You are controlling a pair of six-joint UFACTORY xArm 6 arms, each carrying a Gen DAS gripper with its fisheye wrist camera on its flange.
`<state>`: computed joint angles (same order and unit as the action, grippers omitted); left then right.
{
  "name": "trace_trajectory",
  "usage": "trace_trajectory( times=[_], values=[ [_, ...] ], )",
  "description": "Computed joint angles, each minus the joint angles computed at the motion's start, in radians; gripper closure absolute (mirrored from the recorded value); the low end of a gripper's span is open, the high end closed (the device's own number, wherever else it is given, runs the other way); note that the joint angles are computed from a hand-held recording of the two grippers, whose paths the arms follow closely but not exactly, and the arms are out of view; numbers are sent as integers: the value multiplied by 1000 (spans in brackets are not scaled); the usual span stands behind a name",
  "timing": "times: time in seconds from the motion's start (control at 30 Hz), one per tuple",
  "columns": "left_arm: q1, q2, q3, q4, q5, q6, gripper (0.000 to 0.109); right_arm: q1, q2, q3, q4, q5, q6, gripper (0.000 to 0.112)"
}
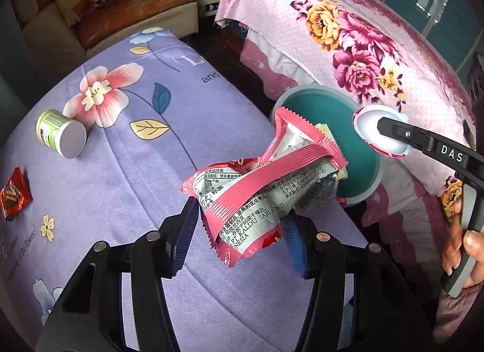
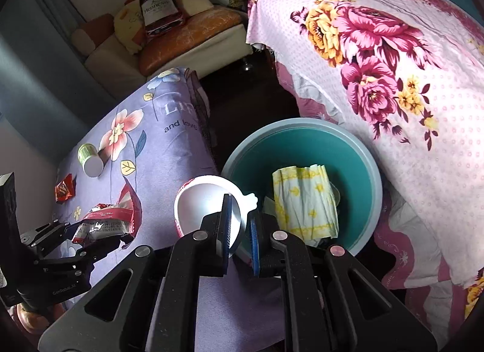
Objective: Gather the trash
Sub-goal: 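Carry the wrapper and white lid to the teal bin and open both grippers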
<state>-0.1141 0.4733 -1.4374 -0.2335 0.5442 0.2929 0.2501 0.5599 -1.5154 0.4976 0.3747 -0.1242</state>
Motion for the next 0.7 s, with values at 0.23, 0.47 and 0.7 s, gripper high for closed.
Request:
trace_trajectory(
  times=[0.23,0.47,0.7],
  values=[
    [-81,59,-89,40,43,-21,53,-67,-44,86,82,-44,-43,102],
    [-135,146,-204,70,100,-45,53,-104,-57,113,120,-58,-80,102],
    [-159,228,-310,92,149,-58,51,-125,-39,98,121,-48,-79,102]
  ],
)
